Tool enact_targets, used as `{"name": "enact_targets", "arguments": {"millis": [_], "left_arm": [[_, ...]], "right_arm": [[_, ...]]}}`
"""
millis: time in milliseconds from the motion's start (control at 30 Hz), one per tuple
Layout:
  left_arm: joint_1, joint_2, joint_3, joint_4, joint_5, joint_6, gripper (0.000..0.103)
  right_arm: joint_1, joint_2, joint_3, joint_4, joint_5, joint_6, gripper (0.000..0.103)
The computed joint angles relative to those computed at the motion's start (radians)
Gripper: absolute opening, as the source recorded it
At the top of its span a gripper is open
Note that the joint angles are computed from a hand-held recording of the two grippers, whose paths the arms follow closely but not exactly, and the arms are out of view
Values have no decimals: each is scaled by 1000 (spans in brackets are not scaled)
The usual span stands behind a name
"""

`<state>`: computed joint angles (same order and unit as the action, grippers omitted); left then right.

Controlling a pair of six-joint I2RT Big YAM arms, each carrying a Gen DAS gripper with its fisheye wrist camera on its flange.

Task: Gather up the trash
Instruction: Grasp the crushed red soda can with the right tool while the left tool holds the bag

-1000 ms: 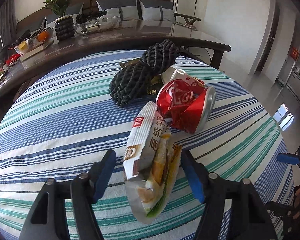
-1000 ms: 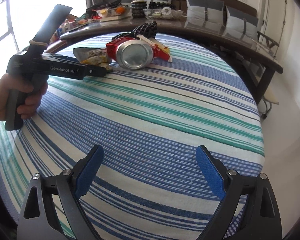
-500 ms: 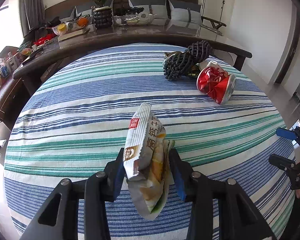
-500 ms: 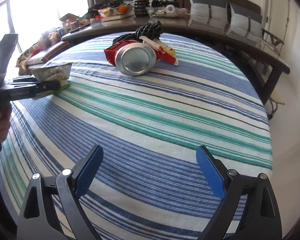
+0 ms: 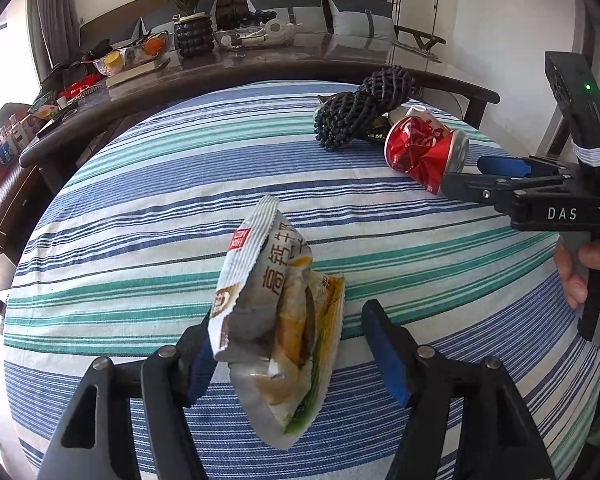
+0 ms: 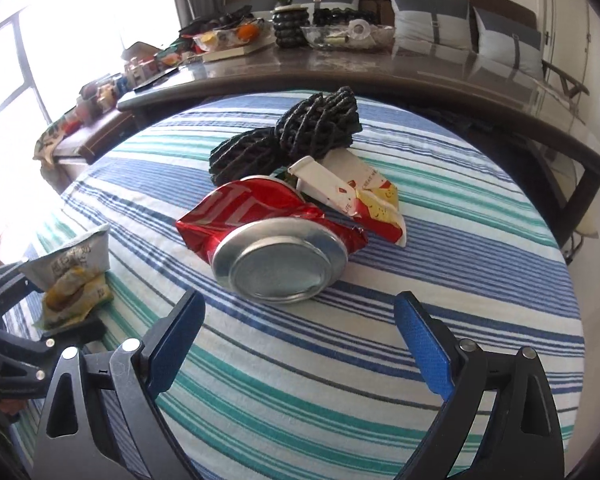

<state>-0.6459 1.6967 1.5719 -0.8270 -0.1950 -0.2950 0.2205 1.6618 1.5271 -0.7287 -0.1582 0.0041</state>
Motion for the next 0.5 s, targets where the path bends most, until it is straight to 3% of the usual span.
{"name": "enact_targets", "arguments": {"millis": [100, 267, 300, 333, 433, 500], "left_arm": [[10, -2, -1, -6, 4, 0, 69], [39, -20, -17, -2, 45, -46, 69], [44, -23, -20, 1, 55, -55, 69], [46, -24, -22, 5, 62, -59, 69], [39, -17, -13, -4, 40, -52, 69], [30, -12, -9, -10, 17, -39, 69]], "right_arm": [[-11, 23, 22, 9, -101, 19, 95], [-18, -10, -14, -42, -487, -51, 92], [-14, -25, -26, -56, -513, -90, 91], [-5, -48, -45, -51, -479, -124, 91], [24, -68, -54, -32, -248, -165, 95], [26, -40, -20, -39, -183, -178, 95]]}}
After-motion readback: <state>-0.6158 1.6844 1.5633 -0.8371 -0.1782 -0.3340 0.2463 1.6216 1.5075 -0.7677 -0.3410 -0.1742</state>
